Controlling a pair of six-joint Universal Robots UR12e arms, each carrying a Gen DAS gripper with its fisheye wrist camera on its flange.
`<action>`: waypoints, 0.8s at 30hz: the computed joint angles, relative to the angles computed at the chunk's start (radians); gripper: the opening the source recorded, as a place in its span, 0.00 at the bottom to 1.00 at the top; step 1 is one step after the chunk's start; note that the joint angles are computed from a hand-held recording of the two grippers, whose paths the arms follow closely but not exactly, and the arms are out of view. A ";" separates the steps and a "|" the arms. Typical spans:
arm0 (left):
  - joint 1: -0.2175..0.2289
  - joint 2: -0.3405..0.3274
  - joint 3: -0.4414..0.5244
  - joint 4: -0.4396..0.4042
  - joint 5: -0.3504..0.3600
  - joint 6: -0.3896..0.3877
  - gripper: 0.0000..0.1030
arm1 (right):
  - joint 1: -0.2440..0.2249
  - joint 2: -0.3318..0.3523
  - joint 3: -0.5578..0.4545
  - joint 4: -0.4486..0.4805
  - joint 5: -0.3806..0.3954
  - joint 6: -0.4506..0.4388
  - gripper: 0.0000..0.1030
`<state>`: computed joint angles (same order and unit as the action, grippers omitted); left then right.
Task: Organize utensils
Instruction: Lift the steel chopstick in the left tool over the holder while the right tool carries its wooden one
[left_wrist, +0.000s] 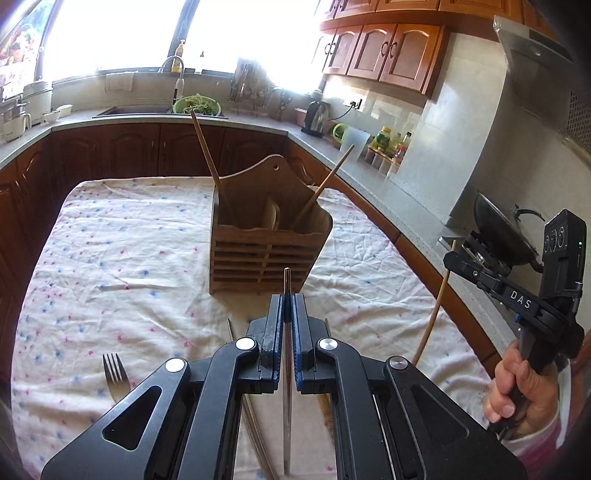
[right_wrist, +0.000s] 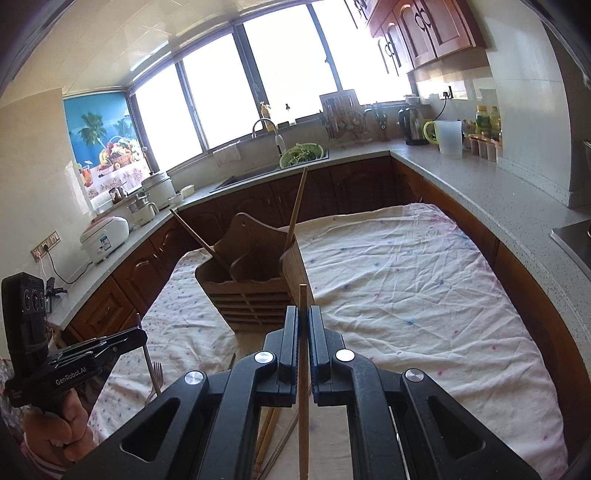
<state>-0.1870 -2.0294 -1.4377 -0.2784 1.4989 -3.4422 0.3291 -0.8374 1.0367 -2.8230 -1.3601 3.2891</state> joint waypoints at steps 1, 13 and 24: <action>0.000 0.004 -0.004 0.010 0.002 -0.002 0.04 | 0.000 -0.004 0.003 -0.010 0.001 0.000 0.05; 0.003 0.023 -0.029 0.068 0.019 -0.006 0.04 | 0.002 -0.009 0.005 -0.041 0.004 -0.001 0.05; 0.007 0.022 -0.018 0.108 0.028 -0.007 0.04 | 0.003 0.004 -0.029 -0.058 0.007 0.005 0.05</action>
<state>-0.1801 -2.0073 -1.4561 -0.1699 1.5272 -3.4488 0.3324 -0.8332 1.0074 -2.8810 -1.3531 3.2944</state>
